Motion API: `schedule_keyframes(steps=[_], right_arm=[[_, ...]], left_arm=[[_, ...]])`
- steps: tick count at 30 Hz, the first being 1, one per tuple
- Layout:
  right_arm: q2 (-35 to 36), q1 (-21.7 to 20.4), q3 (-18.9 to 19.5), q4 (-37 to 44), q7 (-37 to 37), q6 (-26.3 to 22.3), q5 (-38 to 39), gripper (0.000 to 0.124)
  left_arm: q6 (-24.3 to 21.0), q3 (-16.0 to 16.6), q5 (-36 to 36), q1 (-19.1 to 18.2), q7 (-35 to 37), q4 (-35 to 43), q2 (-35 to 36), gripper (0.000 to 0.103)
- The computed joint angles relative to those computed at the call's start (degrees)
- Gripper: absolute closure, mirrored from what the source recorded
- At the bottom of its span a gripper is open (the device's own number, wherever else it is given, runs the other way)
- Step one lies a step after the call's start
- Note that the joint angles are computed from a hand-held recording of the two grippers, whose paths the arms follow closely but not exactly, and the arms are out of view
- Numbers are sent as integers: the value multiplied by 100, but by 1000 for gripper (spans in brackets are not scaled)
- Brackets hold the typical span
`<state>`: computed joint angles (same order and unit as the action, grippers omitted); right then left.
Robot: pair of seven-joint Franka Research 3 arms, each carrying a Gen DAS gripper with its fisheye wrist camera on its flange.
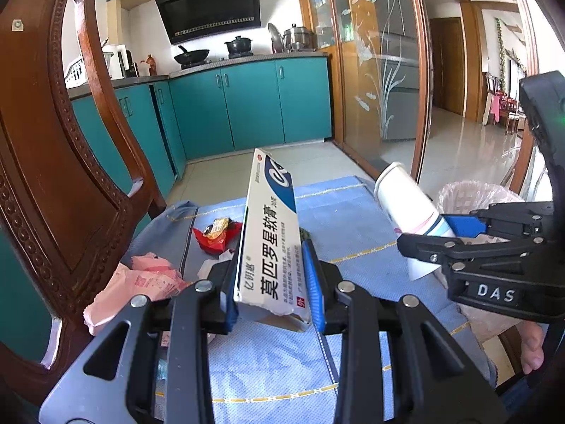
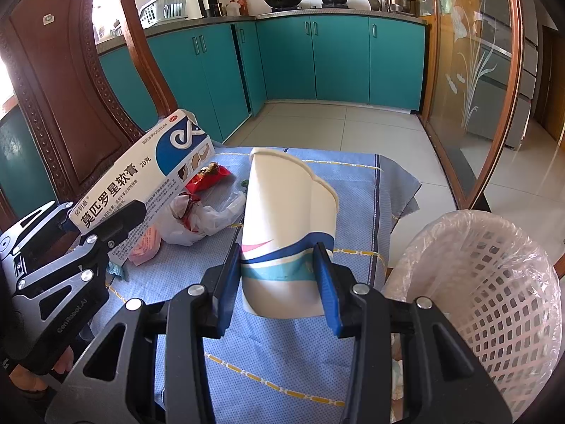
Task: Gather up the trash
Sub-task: 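Lift the paper cup and ointment box from the table with both grippers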
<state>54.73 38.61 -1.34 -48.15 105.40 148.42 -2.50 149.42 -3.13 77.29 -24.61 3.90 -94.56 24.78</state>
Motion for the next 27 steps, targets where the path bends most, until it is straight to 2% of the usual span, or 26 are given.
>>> schedule_keyframes(steps=[5,9,15,27], right_arm=[[46,8,-7,89,-6,-96,-10,83],[70,12,-20,141,16,-166,-21,83],[32,2,-7,78,13,-155,-25,83],[10,4,-9,38,19,-129,-32,83]], left_arm=[[-190,-227,-1296,183,1269,244,281,71],[-262,-223,-2051,189,1880,322,399,71],[-259,-70,-2322,59,2060,323,432,71],[-198,105,-2065,-102,1808,279,388,71]])
